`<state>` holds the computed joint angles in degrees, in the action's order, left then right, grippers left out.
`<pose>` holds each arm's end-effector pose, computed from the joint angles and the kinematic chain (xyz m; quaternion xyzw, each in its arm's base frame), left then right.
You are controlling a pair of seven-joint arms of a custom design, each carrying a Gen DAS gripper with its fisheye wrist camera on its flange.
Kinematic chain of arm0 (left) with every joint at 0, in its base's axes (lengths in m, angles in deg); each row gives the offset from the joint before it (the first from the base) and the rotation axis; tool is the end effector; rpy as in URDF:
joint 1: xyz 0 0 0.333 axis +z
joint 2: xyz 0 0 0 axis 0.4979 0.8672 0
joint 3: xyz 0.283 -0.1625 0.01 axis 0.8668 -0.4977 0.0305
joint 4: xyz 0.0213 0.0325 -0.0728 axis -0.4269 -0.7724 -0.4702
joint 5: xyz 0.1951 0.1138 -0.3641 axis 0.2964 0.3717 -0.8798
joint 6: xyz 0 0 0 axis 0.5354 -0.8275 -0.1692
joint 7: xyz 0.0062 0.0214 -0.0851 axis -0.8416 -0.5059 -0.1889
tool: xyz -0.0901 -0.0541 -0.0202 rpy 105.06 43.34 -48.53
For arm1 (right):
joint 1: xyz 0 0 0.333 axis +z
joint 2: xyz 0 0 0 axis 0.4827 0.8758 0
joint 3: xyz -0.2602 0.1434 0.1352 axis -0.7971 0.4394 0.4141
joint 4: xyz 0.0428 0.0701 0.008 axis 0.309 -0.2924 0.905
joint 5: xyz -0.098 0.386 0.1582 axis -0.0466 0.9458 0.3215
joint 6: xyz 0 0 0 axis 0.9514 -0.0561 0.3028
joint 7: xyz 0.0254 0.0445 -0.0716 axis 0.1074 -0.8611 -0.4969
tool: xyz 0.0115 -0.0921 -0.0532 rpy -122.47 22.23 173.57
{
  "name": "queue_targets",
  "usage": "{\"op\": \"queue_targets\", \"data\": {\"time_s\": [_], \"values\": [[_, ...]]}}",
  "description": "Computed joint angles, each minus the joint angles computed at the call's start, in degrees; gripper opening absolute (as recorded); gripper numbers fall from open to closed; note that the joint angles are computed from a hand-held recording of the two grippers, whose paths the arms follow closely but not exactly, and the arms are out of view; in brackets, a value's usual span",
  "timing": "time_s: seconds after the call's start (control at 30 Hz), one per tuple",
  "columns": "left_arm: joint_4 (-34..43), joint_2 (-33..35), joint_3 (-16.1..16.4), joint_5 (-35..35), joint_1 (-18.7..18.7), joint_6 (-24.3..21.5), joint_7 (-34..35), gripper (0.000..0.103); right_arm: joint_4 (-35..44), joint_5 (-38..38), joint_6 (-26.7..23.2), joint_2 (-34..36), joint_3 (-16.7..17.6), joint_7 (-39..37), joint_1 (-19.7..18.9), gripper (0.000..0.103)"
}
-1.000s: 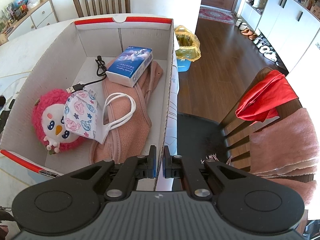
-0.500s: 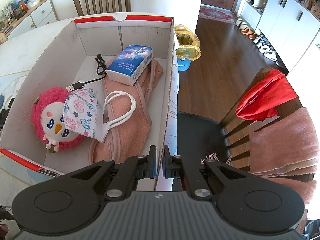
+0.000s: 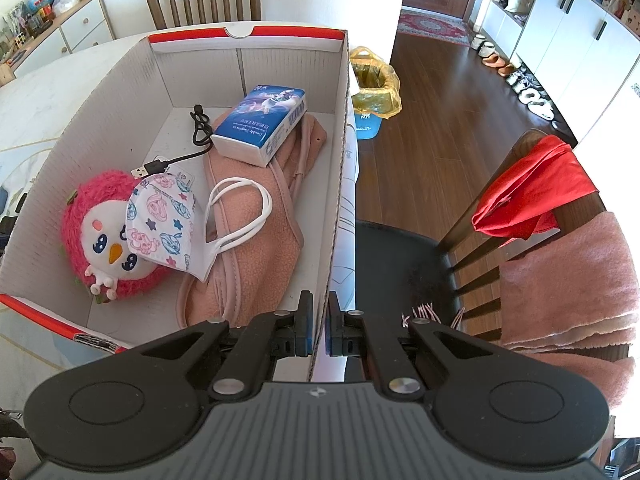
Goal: Organize objects
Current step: 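Grasp the white cable with the left gripper, then lift the white cable with the left gripper toward the box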
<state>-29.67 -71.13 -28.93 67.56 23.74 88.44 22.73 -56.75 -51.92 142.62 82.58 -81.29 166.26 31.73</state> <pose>0.6564 -0.0864 0.3344 -0.6774 0.6927 -0.1825 0.1672 0.6806 0.0616 0.3710 -0.7544 0.6152 -0.1525 0.1710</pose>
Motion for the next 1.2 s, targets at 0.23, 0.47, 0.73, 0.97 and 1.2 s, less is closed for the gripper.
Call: {"op": "queue_targets", "data": {"time_s": [0.23, 0.47, 0.73, 0.97, 1.2], "values": [[-1.05, -1.06, -0.32, -1.87, 0.46, 1.56, 0.46, 0.002, -0.01, -0.14, 0.02, -0.01, -0.01, 0.05, 0.01, 0.005], [-3.44, -3.67, 0.06, -0.55, -0.01, 5.46, 0.85, 0.0, -0.02, -0.09, 0.02, -0.02, 0.01, 0.11, -0.01, 0.005], [-6.52, -8.13, -4.99, -10.15, 4.16, 7.89, 9.98, 0.0, -0.09, -0.15, 0.1, -0.06, 0.0, 0.07, -0.02, 0.005], [-8.01, -10.97, -7.9, -22.29, 5.9, 9.37, 20.41, 0.0, -0.11, -0.21, 0.19, -0.09, -0.04, 0.18, 0.0, 0.005], [-7.05, -13.68, -10.06, -39.51, 6.31, 11.25, 35.8, 0.0, -0.13, -0.26, 0.28, -0.11, -0.04, 0.13, -0.01, 0.005]]}}
